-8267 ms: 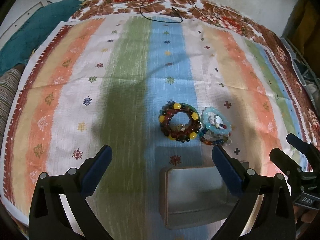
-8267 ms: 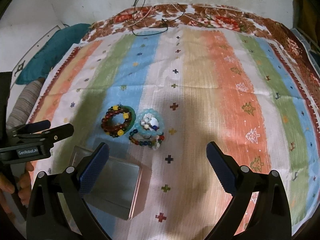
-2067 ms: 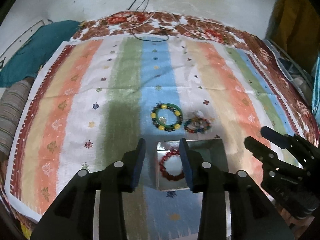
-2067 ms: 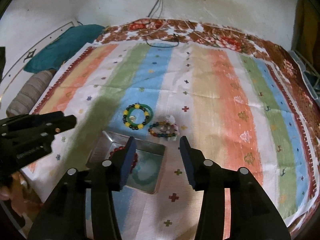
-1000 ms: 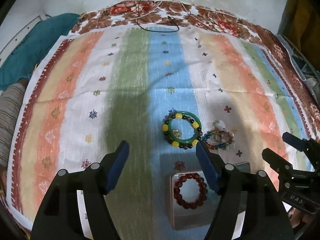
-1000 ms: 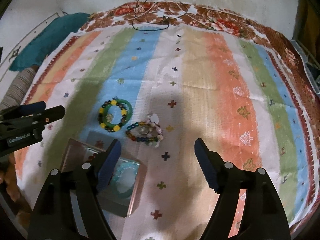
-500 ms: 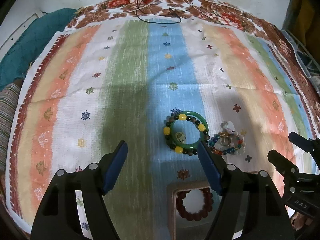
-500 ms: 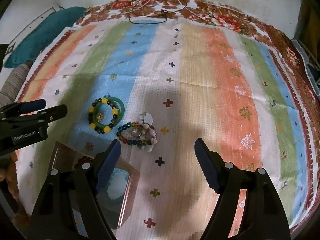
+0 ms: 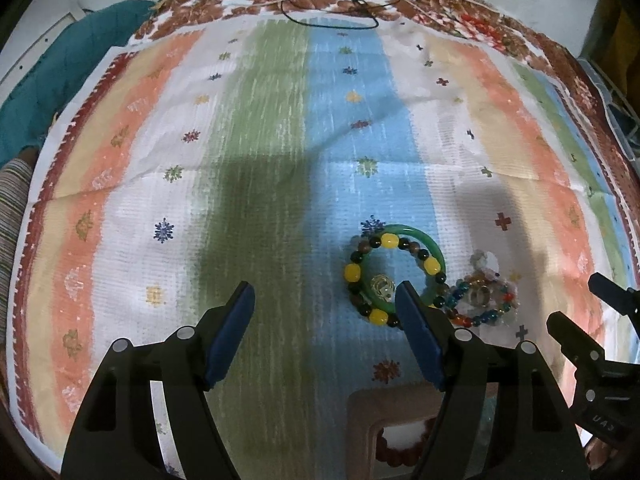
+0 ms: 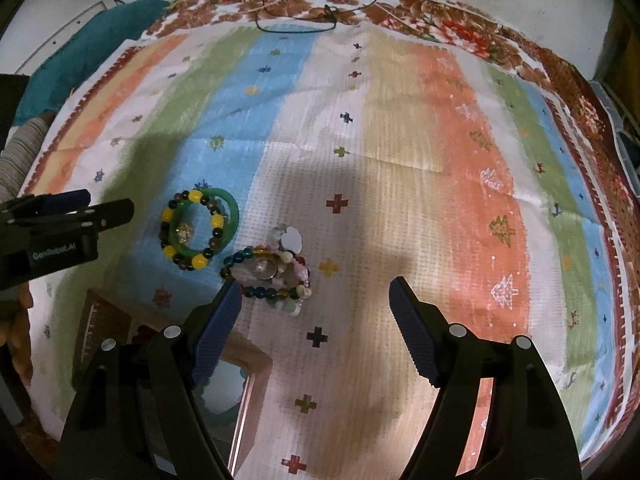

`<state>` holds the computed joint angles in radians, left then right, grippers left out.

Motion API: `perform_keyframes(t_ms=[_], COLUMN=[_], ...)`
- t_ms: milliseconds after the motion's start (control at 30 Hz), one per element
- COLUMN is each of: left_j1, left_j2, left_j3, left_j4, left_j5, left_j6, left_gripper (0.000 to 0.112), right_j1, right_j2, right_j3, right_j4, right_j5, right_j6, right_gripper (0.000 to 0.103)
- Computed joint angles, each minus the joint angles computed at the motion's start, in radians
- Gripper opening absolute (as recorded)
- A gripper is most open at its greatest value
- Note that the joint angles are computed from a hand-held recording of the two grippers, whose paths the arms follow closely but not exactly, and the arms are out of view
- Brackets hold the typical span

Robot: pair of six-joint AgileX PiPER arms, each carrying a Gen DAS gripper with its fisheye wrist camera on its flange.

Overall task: Organize jewelry
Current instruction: 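Reach the left tool to the black-and-yellow bead bracelet and grasp it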

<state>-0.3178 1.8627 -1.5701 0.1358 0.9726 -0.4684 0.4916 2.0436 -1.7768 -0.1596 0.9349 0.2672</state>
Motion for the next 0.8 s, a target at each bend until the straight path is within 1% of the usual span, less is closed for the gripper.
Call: perform_keyframes(t_ms=[433,533,800], left_j1=[0.013,0.020,0.036], left_j2=[0.094,0.117,0.153], left_j3=[-0.079,-0.097,-0.131], left_j4=[-0.030,-0.039,-0.072], left_j5=[0.016,0.023,0.033], left_j6=[0.057,0.058,0.084], left_gripper=[0.072,0.072,0.072], right_j1=[-0.032,-0.036,-0.031], right_j2=[0.076,0.111,0.156], right_j3=[-0.082,-0.130,-0.191], right_j4=[0.048,0.061,0.059], right_j5=[0.031,0.056,0.093], right_j6=[-0.030,-0.039,-0.057], right_gripper=[0.076,0.076,0.076])
